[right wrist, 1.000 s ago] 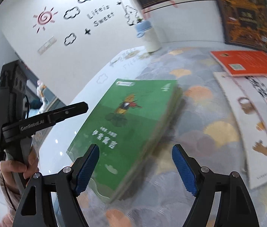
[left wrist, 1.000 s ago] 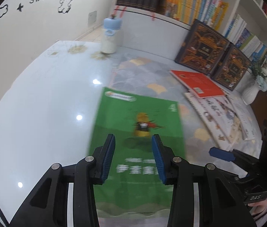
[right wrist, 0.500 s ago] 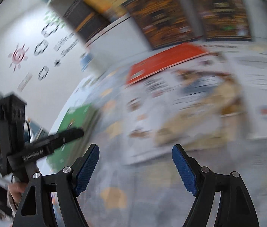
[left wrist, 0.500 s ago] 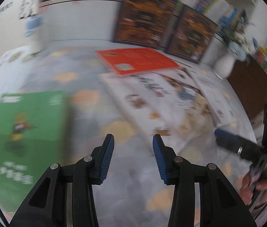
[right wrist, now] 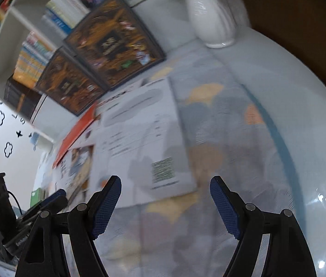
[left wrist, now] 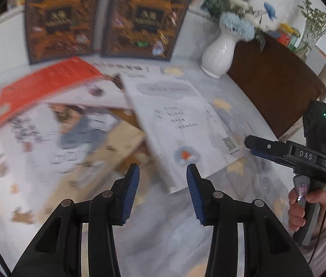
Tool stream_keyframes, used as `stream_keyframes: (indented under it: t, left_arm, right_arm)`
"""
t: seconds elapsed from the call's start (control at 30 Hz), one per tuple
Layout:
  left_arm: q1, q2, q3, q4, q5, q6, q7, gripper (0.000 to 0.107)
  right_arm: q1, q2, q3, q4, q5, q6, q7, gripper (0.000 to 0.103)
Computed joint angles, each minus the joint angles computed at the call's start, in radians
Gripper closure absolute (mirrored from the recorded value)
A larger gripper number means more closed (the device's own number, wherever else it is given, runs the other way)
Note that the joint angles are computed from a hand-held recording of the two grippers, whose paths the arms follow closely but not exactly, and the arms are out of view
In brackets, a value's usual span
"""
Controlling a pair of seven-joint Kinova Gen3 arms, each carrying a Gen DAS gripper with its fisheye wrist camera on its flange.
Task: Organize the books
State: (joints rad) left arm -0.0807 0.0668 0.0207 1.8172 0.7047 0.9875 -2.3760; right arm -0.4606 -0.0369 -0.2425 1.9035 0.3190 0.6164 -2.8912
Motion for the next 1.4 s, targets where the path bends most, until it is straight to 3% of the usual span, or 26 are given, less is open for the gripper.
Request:
stream_keyframes:
  t: [0.1, 0.33, 0.47, 0.63, 0.73, 0.8, 0.9, 0.97, 1.03, 1.13, 1.2, 1.3, 1.4]
  left_arm:
    - [0.071, 0.037, -0.015, -0.017, -0.043, -0.026, 0.079, 0.067]
    - [0.354, 0.084, -0.308, -0.017, 0.043, 0.006, 0.020, 0.060]
    - [0.405, 0.063, -0.320, -0.017, -0.031, -0.015, 0.036, 0.057]
    - [0.334, 0.039, -0.304, -0.005, -0.017, 0.071, 0.007, 0.057]
    - [0.297, -0.035, -0.311, 0.042, -0.033, 0.118, -0.071, 0.057]
    - [0.311, -0.099, -0.369, 0.089, -0.040, 0.149, -0.138, 0.057]
    - [0.326, -0.197, -0.507, 0.158, -0.050, 0.268, -0.260, 0.057]
    - [0.320, -0.248, -0.587, 0.199, -0.081, 0.349, -0.342, 0.057]
    - [0.267, -0.254, -0.598, 0.219, -0.088, 0.390, -0.394, 0.057]
    - [0.140, -0.266, -0.494, 0.236, -0.096, 0.334, -0.413, 0.057]
    - [0.101, -0.229, -0.457, 0.229, -0.090, 0.318, -0.411, 0.057]
    - [0.161, -0.168, -0.499, 0.220, -0.105, 0.315, -0.390, 0.057]
    - [0.166, -0.188, -0.497, 0.237, -0.106, 0.294, -0.431, 0.056]
  right_arm:
    - [0.023, -0.005, 0.007, 0.037, -0.022, -0.076, 0.035, 0.025]
    - [0.035, 0.019, 0.036, 0.046, -0.143, -0.177, 0.173, 0.018]
    - [0.014, 0.024, 0.021, 0.008, -0.179, -0.104, 0.222, 0.016]
    - [-0.014, -0.010, 0.001, 0.017, -0.227, -0.063, 0.228, 0.016]
    - [-0.033, -0.063, -0.021, 0.072, -0.313, -0.095, 0.268, 0.016]
    - [-0.117, -0.101, 0.017, 0.124, -0.395, -0.142, 0.300, 0.016]
    - [-0.228, -0.139, 0.019, 0.171, -0.517, -0.164, 0.387, 0.016]
    - [-0.223, -0.178, -0.039, 0.219, -0.576, -0.196, 0.421, 0.016]
    - [-0.210, -0.230, -0.065, 0.292, -0.610, -0.270, 0.412, 0.021]
    - [-0.275, -0.249, 0.029, 0.368, -0.732, -0.368, 0.486, 0.034]
    - [-0.344, -0.235, 0.122, 0.365, -0.782, -0.361, 0.567, 0.038]
    - [-0.450, -0.213, 0.260, 0.348, -0.851, -0.339, 0.689, 0.038]
    - [-0.453, -0.199, 0.302, 0.336, -0.929, -0.314, 0.806, 0.042]
